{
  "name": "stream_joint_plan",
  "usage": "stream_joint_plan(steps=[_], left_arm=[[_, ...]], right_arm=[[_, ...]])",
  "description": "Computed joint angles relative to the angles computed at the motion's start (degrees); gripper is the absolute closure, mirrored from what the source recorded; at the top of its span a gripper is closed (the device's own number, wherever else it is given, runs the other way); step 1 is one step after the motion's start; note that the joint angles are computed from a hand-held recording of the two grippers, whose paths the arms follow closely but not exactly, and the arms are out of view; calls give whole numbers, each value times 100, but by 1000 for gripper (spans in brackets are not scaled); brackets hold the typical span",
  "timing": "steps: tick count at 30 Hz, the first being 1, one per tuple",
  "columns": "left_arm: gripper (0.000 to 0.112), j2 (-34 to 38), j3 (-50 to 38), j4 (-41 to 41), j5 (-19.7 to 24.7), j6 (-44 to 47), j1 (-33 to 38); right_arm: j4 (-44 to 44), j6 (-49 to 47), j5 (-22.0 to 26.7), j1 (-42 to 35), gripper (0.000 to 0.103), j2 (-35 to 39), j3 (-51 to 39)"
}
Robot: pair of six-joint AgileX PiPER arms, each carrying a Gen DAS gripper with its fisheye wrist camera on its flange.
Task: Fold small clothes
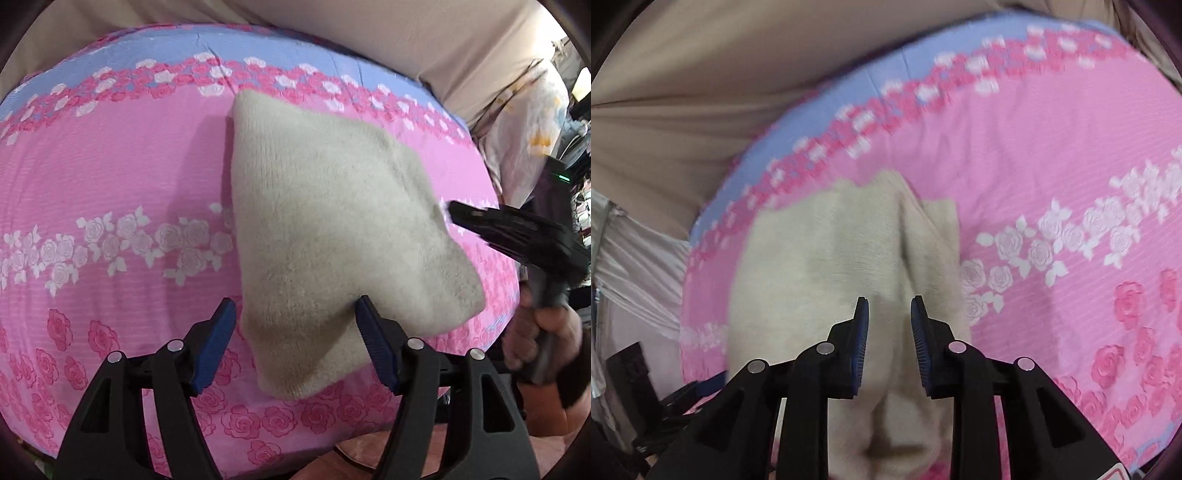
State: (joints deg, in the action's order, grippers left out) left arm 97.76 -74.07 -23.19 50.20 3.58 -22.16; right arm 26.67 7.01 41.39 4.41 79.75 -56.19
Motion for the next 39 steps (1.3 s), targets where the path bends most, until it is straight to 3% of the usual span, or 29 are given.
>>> stream_joint_plan(steps=[3,4,6,7,9,14,17,19,21,25,27,29,31,32,33,34,39], left_arm=[[47,6,-6,-22,17,30,27],[47,6,-7,7,17,24,15],[47,32,-17,-15,24,31,14],[47,46,-14,-56,28,53,22],[46,96,-20,-114,50,72,15],[44,78,-31,-48,84,108,-70],[42,203,-19,-113,132,126,-82],[42,276,-11,-95,138,141,-127],[42,274,-7,59,151,15,-177],[42,-4,131,109,-94,11,-117],[42,-57,101,66,-120,3,-74],[42,-71,52,8,-150,-29,-54],[42,-68,-1,4,-159,-57,-71],[42,-74,-34,3,-172,-59,-92],[41,-87,-41,17,-191,-78,-116],[41,-90,-61,52,-204,-115,-142],[40,-263,38,159,-324,-349,-62]], right_arm=[[-240,151,505,228,46,-253,36],[-232,171,597,295,40,-254,86],[-130,151,596,383,40,-272,390],[130,-36,495,370,42,-253,583],[340,-212,472,456,86,-125,714],[-86,386,649,610,89,-777,720],[-506,477,517,679,90,-437,1044],[-88,112,328,579,91,-259,1344],[-109,231,438,554,87,-407,1223],[-600,749,655,484,71,-722,419],[-640,567,548,368,59,-416,-90],[-726,379,402,335,38,164,-531],[-625,211,203,274,37,879,-853],[-288,-65,152,188,39,1159,-900],[-47,-248,151,136,50,1463,-999],[-35,-225,202,191,96,1612,-1082],[-591,241,-53,239,94,747,-763]])
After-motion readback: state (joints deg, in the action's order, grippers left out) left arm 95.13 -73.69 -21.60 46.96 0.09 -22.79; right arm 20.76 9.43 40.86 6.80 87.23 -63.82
